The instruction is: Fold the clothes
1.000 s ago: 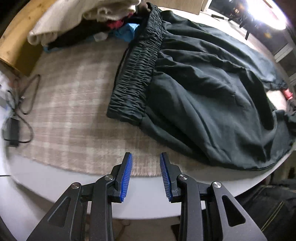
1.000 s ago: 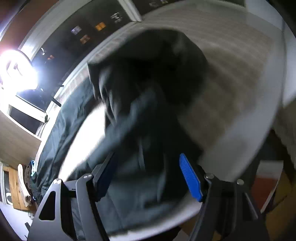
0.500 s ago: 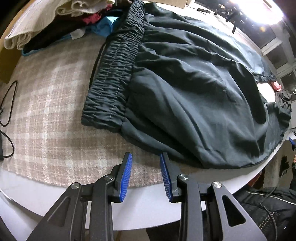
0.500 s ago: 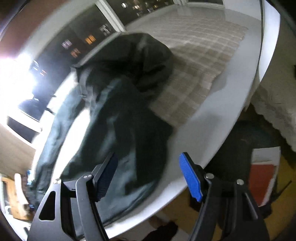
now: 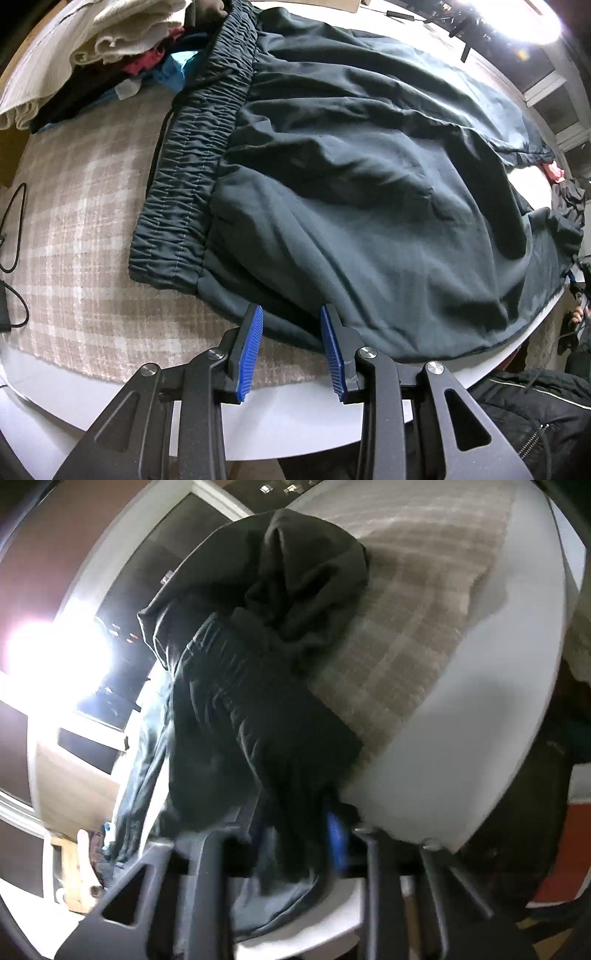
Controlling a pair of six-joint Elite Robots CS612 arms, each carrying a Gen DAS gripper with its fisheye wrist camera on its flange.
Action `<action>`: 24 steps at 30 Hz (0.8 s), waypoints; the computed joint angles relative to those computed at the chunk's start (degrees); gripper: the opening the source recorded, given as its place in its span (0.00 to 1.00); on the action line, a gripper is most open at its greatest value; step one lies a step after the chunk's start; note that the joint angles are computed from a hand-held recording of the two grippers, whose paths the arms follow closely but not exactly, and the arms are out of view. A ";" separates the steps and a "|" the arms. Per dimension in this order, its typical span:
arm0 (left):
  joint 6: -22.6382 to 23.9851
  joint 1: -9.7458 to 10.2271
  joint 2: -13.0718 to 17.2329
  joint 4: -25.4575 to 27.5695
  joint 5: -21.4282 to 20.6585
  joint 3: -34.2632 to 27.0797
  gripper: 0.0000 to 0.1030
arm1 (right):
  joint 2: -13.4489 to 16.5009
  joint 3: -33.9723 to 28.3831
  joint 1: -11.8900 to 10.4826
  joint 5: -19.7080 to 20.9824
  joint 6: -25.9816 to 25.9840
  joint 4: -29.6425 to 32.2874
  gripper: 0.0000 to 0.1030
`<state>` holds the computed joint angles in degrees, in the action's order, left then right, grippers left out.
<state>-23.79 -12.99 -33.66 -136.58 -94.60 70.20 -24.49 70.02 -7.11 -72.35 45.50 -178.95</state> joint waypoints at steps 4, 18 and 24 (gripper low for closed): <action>-0.91 -0.11 0.34 -0.11 -0.15 -0.42 0.30 | -1.32 2.81 -0.13 -0.53 2.65 -6.12 0.10; -9.86 0.88 0.68 -4.13 -4.90 0.95 0.47 | -5.00 3.00 0.94 -5.05 -1.35 -1.63 0.06; -10.83 0.98 2.14 -4.20 -5.51 -0.95 0.45 | -5.22 2.84 1.33 -6.21 -1.85 -0.08 0.06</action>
<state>-34.62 -12.01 -31.52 -140.78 -100.11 69.25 -29.71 72.87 -5.78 -78.56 43.65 -179.03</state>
